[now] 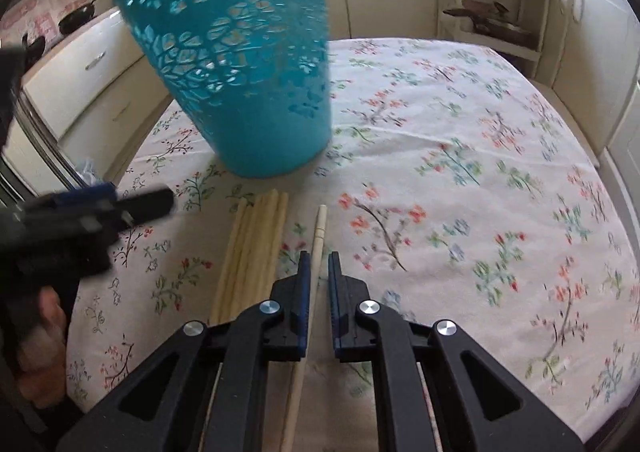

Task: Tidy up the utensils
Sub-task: 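Move the left tool back to the bundle and grasp one chopstick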

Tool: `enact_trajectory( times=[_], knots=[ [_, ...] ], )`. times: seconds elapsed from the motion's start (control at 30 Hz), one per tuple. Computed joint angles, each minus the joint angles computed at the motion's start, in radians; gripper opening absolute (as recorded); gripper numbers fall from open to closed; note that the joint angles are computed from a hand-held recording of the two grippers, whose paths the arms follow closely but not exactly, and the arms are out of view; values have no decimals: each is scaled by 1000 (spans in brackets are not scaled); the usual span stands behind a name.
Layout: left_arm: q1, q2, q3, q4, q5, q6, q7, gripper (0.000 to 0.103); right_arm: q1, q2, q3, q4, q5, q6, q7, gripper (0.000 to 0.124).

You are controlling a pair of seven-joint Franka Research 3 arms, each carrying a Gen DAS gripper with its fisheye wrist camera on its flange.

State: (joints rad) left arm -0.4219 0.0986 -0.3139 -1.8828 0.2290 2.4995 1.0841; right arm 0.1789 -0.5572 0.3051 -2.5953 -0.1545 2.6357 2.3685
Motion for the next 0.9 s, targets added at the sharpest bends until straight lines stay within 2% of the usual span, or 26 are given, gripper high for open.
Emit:
enact_trajectory(
  times=[0.23,0.9],
  knots=[
    [-26,33,-15,16,3,-33,12,89,18,-39,-25,-60,69,67,-1,9],
    [-43,45,-6,29,76,-47,-34,89,0,-43,-10,-74,108,100,-30,9]
  ],
)
